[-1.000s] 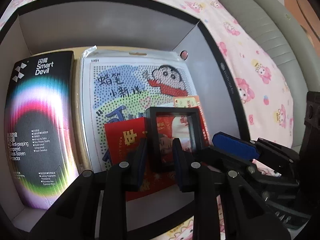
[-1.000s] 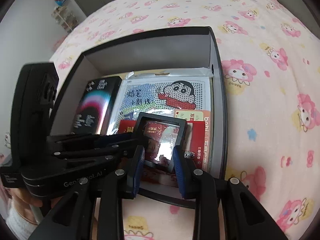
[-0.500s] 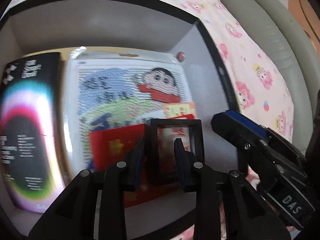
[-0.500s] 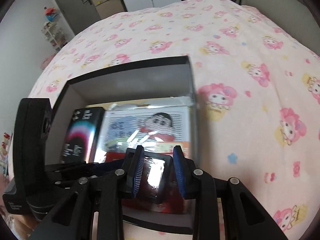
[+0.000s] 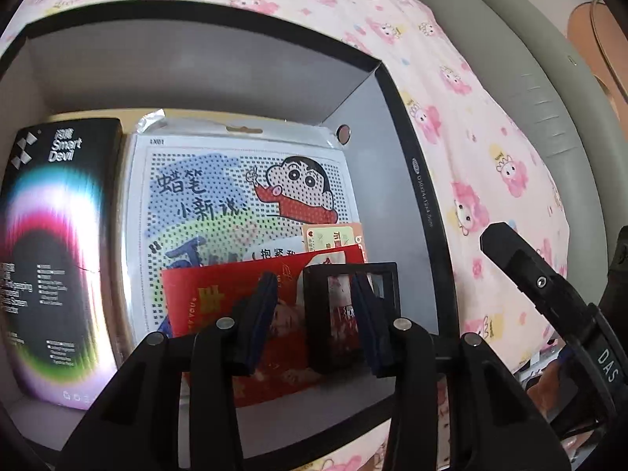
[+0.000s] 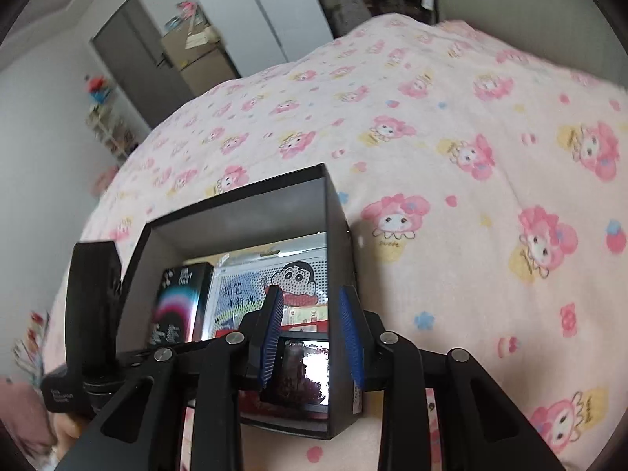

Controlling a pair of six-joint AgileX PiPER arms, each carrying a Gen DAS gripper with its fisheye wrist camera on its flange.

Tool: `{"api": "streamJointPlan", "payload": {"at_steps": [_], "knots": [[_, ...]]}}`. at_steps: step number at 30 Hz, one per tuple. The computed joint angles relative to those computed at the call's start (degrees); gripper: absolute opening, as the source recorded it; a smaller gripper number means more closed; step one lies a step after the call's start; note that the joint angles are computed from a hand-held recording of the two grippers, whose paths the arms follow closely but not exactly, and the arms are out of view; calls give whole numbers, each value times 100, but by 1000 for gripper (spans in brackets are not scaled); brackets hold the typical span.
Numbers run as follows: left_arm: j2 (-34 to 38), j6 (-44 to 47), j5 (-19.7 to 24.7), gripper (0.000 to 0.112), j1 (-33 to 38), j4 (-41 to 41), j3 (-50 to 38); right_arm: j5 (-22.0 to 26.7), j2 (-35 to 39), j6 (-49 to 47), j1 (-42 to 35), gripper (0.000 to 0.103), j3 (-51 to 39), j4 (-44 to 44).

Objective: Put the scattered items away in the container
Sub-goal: 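Lower the black frame into the box beside the red envelopes and release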

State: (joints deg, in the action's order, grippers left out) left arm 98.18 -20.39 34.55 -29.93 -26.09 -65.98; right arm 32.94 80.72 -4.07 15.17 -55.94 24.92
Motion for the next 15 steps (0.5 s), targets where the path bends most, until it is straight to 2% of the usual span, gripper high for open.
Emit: {"api": "streamJointPlan", "payload": {"at_steps": [2,4,6,8,10,13,15], "knots": [[132,65,136,37,-51,-35,-142,36,104,-60,-78,26,-32,145],[530,483,401,39,-74,-416,-562,64,171,16,-100,26,-25,131],[518,527,534,40,-69,-281,-578,68,231,73,-122,26,1,118],[439,662,541,40,-74,-356,-491,61,274,156,-135,26,32,45],[328,1057,487,40,85,-870,-257,62,325,227,-143,26,32,13],[215,1141,353,40,136,-915,-116,87,374,266,-157,26,35,31],[274,1340,437,40,144,-1085,-149,89,386,329,-120,26,44,-38]]}}
